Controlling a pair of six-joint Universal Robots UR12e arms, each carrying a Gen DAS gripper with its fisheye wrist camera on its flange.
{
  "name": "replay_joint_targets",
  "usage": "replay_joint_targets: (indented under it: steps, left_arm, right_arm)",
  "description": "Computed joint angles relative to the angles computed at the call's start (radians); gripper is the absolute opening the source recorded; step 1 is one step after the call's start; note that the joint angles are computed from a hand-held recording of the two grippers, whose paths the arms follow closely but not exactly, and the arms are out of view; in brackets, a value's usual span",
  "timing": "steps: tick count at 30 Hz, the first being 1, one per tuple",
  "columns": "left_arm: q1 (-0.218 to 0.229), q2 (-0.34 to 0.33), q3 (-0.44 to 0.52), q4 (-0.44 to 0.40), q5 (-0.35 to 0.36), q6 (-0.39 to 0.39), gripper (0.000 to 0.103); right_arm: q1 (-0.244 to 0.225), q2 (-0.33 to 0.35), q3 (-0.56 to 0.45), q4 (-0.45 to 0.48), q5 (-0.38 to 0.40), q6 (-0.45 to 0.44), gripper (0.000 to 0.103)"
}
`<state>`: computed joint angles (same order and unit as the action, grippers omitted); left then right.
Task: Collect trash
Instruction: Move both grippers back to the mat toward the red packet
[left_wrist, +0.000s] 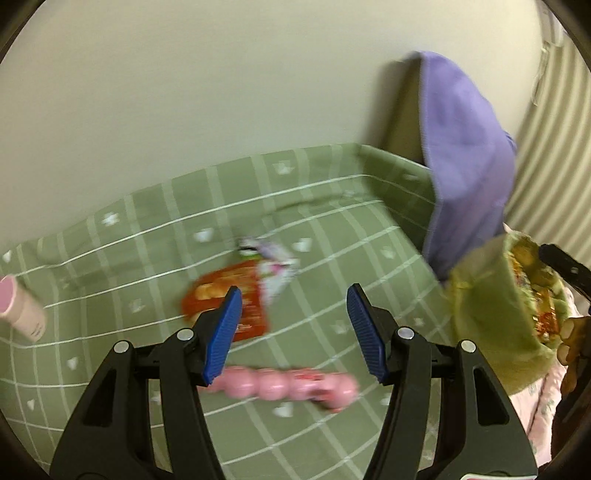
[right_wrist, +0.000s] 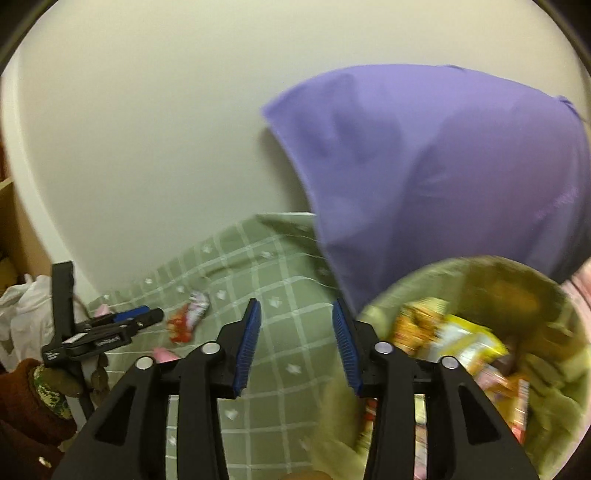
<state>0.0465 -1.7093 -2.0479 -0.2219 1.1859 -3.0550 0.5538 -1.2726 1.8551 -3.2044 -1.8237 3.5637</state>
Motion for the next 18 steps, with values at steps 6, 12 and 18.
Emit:
replay_joint_targets:
  steps: [6, 12, 18]
  left_arm:
    - [0.036, -0.04, 0.024, -0.065, 0.029, -0.055, 0.056]
    - [0.044, -0.079, 0.053, -0.113, 0.017, -0.057, 0.056]
    - [0.043, -0.08, 0.049, -0.059, 0.072, -0.082, 0.056]
  right_arm:
    - [-0.002, 0.06, -0.071, 0.034, 0.094, -0.032, 0.062]
    - [0.0, 0.102, -0.143, 0.16, 0.137, -0.097, 0.062]
    - [-0.008, 0.159, -0.224, 0.287, 0.171, -0.138, 0.062]
